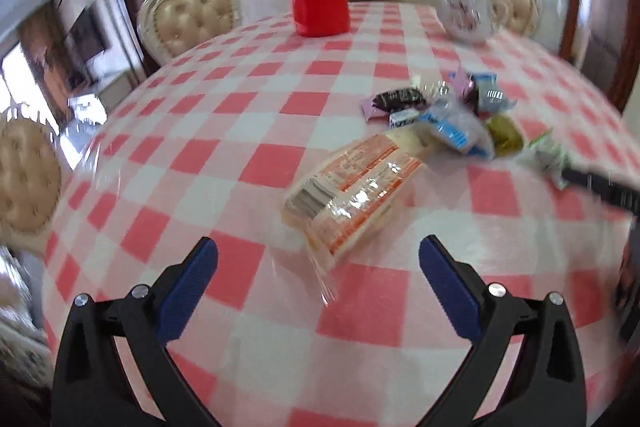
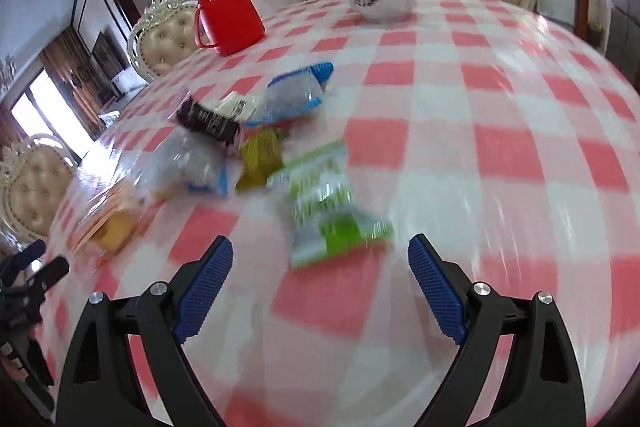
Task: Organize snacks
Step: 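Grasp the orange-print bread loaf bag with the left gripper while the right grasps the lemon-print packet, then carry the bread loaf bag and lemon-print packet off the table toward the bin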
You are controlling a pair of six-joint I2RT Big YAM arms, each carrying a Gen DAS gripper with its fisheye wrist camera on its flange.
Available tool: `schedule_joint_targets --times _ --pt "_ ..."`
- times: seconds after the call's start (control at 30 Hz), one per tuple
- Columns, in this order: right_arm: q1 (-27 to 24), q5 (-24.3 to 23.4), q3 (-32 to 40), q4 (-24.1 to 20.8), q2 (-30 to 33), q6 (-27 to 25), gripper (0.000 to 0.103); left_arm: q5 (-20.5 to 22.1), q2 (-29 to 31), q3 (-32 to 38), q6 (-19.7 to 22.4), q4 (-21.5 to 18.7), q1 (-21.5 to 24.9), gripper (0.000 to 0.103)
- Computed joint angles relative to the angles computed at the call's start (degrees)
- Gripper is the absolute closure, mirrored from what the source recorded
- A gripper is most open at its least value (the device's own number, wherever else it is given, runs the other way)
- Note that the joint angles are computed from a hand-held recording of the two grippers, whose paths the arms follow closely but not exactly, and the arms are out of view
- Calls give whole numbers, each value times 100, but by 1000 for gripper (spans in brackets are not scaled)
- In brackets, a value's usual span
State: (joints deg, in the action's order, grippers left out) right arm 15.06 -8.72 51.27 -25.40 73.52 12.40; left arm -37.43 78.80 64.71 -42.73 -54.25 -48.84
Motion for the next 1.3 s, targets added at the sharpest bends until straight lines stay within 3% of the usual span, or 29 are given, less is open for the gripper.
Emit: schedule_joint_targets --times 0.17,0.23,0.27,0.3,0.4,0.53,0.57,0.6,0.67,0.7,0.9,1.3 --pt "120 168 489 -351 522 -478 16 47 183 28 872 281 297 2" --pt "256 654 475 -425 479 -805 36 281 205 14 1218 551 474 2" --pt "312 969 456 -454 453 -897 60 380 239 32 1330 625 551 2" --pt "239 925 373 -372 362 -841 66 503 300 76 1439 682 629 2" --pt "12 601 186 -221 100 -769 67 1003 576 243 1762 851 847 2" --pt "-107 322 43 -57 -128 -693 67 1073 1037 527 1879 684 813 2" --pt "-99 267 18 -20 -162 -701 67 910 1016 474 1773 823 749 17" --pt "-82 228 -20 52 -197 -722 67 1167 963 445 1640 887 717 49" --pt "-30 253 -38 86 -220 -709 67 1417 867 402 1221 935 645 53" --pt "-18 213 -40 79 -218 -695 67 1376 833 386 884 907 563 53" --pt "13 -92 -84 83 -244 -634 67 921 754 202 -240 979 36 53" --pt "291 -237 -461 62 -678 -401 67 453 309 -209 -1663 1150 -518 53"
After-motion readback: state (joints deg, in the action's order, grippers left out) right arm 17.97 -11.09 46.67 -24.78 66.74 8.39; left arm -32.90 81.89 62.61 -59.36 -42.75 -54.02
